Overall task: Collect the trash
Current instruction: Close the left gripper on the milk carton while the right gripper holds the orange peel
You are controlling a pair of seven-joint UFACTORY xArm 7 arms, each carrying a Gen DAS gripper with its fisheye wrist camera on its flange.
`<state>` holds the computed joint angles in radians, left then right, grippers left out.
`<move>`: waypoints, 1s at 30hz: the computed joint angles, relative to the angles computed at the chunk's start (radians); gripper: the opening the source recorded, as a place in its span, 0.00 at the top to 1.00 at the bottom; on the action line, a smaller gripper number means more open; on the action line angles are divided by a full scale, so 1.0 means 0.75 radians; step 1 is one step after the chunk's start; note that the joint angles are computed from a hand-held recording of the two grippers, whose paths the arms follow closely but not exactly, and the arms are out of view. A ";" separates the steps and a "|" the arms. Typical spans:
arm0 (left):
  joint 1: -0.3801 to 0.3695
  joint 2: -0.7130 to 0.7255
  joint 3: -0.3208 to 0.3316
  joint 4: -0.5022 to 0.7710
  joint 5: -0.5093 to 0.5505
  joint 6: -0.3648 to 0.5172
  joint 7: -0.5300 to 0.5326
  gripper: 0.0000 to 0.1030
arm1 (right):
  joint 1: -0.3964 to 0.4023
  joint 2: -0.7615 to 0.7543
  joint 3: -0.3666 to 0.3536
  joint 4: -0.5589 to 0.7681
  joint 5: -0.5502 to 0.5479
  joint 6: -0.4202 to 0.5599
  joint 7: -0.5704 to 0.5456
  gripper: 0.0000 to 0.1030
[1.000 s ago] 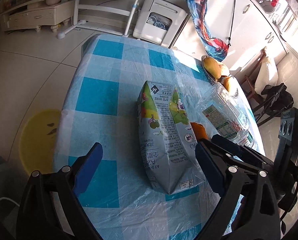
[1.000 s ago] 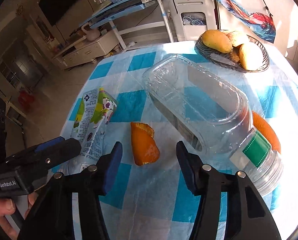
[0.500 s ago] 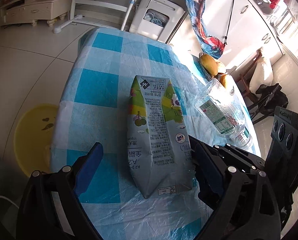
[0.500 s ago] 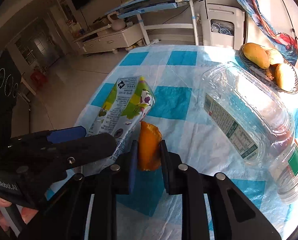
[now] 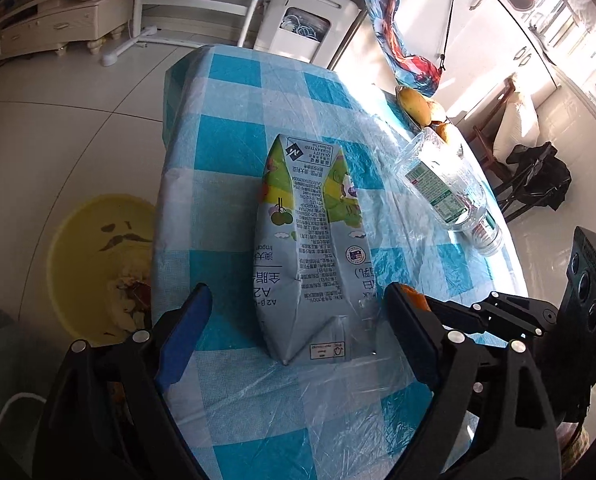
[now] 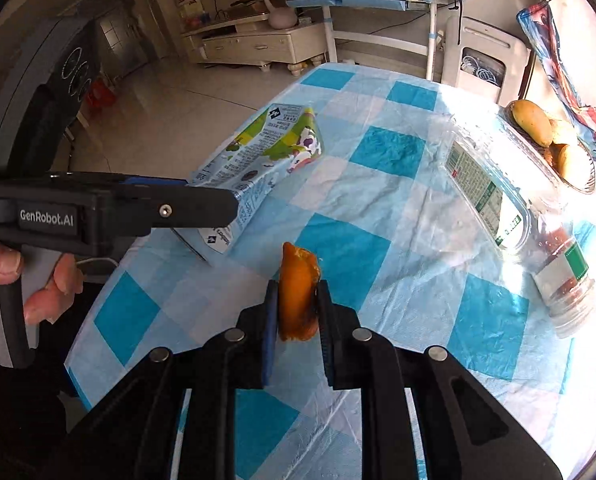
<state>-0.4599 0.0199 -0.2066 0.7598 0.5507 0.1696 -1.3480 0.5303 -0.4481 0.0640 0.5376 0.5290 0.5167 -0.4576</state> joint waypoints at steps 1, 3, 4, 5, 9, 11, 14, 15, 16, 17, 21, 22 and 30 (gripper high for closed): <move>0.001 0.008 0.003 0.015 0.017 0.011 -0.007 0.18 | -0.023 -0.007 0.003 -0.004 -0.016 -0.001 0.025 0.81; -0.009 0.027 0.008 0.051 0.064 0.048 -0.040 0.18 | -0.053 -0.017 -0.001 -0.011 -0.036 -0.006 0.063 0.81; -0.016 0.039 0.010 0.072 0.083 0.067 -0.053 0.18 | -0.059 -0.016 -0.010 -0.010 -0.035 -0.005 0.076 0.81; -0.024 0.050 0.012 0.089 0.093 0.084 -0.055 0.18 | -0.059 -0.013 -0.021 -0.008 -0.026 0.001 0.080 0.81; -0.062 0.091 0.020 0.156 0.119 0.181 -0.040 0.18 | -0.063 -0.010 -0.011 -0.009 -0.034 -0.002 0.107 0.74; -0.082 0.101 0.024 0.181 0.139 0.241 -0.035 0.18 | -0.058 -0.016 -0.007 -0.017 -0.035 -0.017 0.112 0.64; -0.095 0.106 0.030 0.199 0.149 0.290 -0.034 0.18 | -0.052 -0.021 -0.005 -0.024 -0.047 -0.027 0.123 0.57; -0.098 0.104 0.032 0.197 0.156 0.297 -0.044 0.18 | -0.052 -0.021 -0.004 -0.025 -0.050 -0.032 0.129 0.53; -0.097 0.100 0.034 0.194 0.159 0.298 -0.050 0.17 | -0.053 -0.023 -0.004 -0.028 -0.054 -0.036 0.135 0.50; -0.095 0.099 0.035 0.193 0.160 0.297 -0.053 0.17 | -0.052 -0.024 -0.006 -0.030 -0.057 -0.039 0.139 0.47; -0.095 0.105 0.032 0.203 0.163 0.315 -0.053 0.17 | -0.043 -0.034 -0.017 -0.038 -0.058 -0.036 0.142 0.46; -0.098 0.108 0.031 0.209 0.169 0.330 -0.053 0.17 | -0.041 -0.037 -0.020 -0.041 -0.057 -0.036 0.141 0.46; -0.117 0.124 0.027 0.246 0.196 0.407 -0.039 0.17 | -0.038 -0.037 -0.007 -0.043 -0.081 -0.043 0.154 0.46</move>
<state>-0.5476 0.1131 -0.1860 0.9444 0.6975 0.4751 -1.3776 0.5022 -0.4759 0.0585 0.5052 0.4682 0.4847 -0.3417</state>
